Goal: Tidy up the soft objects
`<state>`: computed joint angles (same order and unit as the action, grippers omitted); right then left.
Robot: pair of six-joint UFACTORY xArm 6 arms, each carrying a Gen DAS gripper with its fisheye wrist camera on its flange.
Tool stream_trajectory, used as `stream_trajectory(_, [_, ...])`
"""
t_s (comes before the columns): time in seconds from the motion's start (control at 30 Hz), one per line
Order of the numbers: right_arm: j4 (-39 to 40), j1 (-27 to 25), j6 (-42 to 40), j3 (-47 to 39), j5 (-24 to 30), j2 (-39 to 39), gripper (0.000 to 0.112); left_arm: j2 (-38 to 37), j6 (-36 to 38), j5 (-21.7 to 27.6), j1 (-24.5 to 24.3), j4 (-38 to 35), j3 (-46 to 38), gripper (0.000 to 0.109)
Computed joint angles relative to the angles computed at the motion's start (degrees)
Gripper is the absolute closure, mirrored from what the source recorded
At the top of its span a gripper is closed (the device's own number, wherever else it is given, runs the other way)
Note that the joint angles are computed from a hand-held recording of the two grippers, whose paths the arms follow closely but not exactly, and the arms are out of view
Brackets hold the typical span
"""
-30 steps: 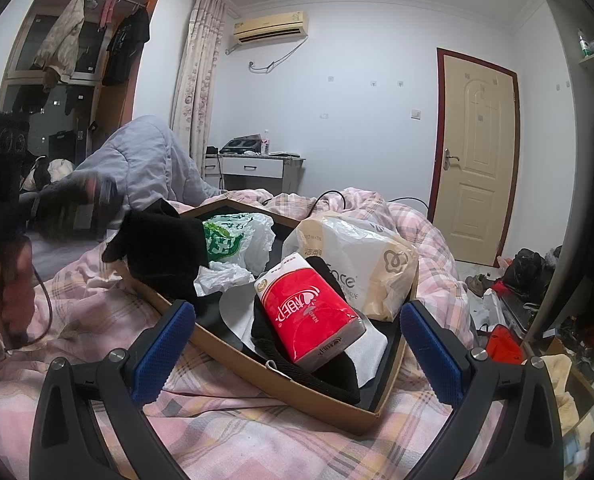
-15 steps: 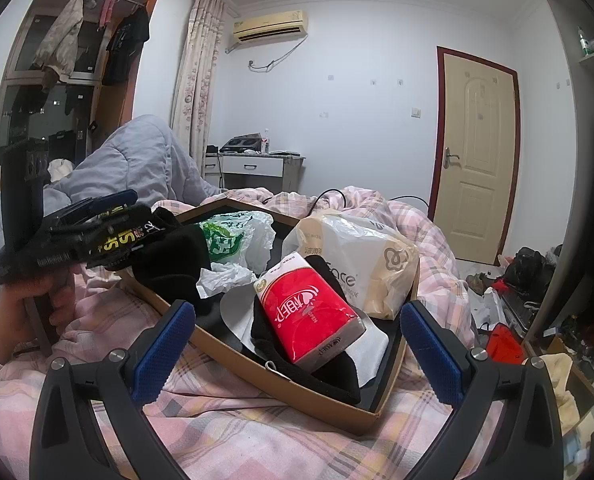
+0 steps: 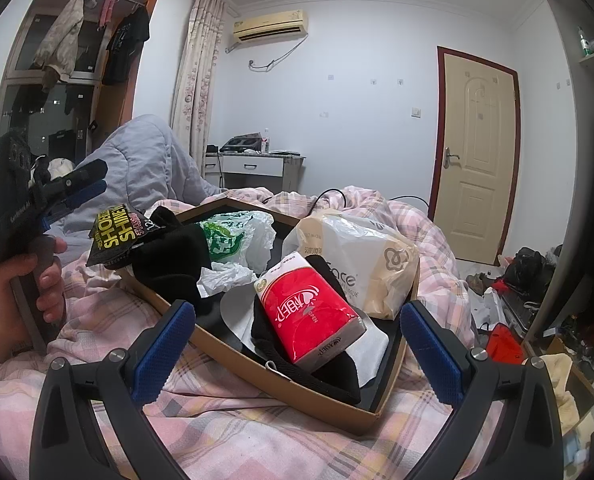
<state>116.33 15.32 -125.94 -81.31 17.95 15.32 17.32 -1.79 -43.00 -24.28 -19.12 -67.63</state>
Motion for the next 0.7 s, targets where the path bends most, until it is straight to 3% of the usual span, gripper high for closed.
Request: stream_trajectory(0.7, [0.0,0.1,0.3,-0.1,0.1,0.1,0.01,0.3,8.4,1.2,-1.8,-7.0,-0.8,0.006])
